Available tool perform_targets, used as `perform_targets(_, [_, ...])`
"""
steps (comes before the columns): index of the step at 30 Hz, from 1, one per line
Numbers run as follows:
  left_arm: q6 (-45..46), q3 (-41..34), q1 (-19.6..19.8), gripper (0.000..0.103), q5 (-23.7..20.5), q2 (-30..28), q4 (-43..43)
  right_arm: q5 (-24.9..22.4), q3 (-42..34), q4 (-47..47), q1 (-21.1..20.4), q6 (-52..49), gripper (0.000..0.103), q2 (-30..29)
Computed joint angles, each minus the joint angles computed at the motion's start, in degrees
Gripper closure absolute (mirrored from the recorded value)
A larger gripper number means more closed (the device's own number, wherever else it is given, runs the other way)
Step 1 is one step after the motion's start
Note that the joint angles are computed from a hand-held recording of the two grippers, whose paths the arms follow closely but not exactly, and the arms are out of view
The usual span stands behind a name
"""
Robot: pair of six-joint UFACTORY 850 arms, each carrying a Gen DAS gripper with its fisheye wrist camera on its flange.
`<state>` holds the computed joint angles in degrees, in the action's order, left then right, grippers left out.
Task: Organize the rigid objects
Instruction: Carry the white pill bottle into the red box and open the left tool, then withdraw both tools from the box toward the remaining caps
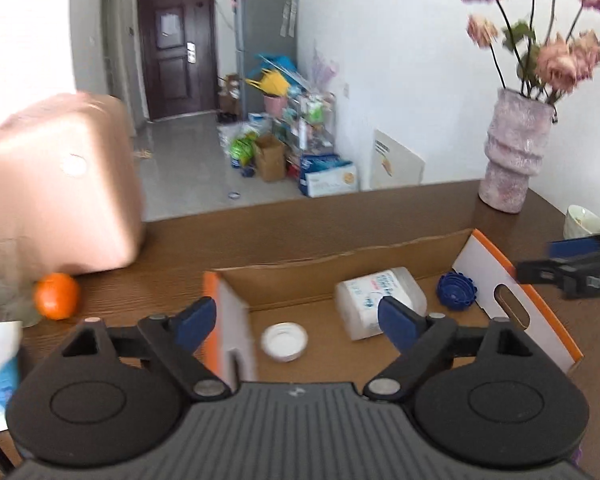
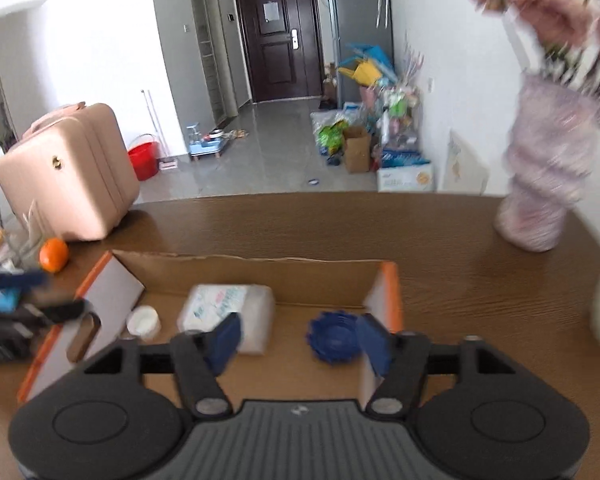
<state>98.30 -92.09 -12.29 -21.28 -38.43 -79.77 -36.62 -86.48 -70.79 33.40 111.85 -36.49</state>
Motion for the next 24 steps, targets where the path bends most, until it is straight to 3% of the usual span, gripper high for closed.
perform_targets(1, [0.6, 1.9, 0.6, 0.012, 0.1, 1.8, -0.5, -2.0, 1.4, -0.1, 1.1, 0.1, 0.016, 1.3])
perform_targets(4, [6.5, 7.9, 2.1, 0.000, -0.2, 7.4, -6.5, -7.2, 5.9, 0.3, 4.1, 1.8, 0.015, 5.7])
perform_targets(6, [13.0, 11.9, 3.6, 0.000, -2.2, 11.0, -11.9, -9.4, 8.6, 0.4, 5.9, 4.0, 0.015, 8.4])
perform_targets(10, [15.6, 18.0, 5.4, 0.000, -4.2, 16.9, -13.5, -13.8, 12.1, -0.7, 9.9, 6.5, 0.012, 12.4])
perform_targets(16, [21.4, 25.6, 7.7, 0.000, -5.3, 23.6, -18.1, -18.3, 13.6, -2.2, 15.1, 7.9, 0.010, 14.9])
perform_targets(21, [32.3, 32.7, 9.6, 0.000, -6.1, 28.5, -28.3, -21.1, 15.5, -5.6, 18.8, 12.1, 0.006, 15.5])
perform_targets(24, [39.7, 38.2, 11.7, 0.000, -9.7, 31.0, -34.9, -24.6, 16.6, -7.2, 21.3, 14.6, 0.006, 14.1])
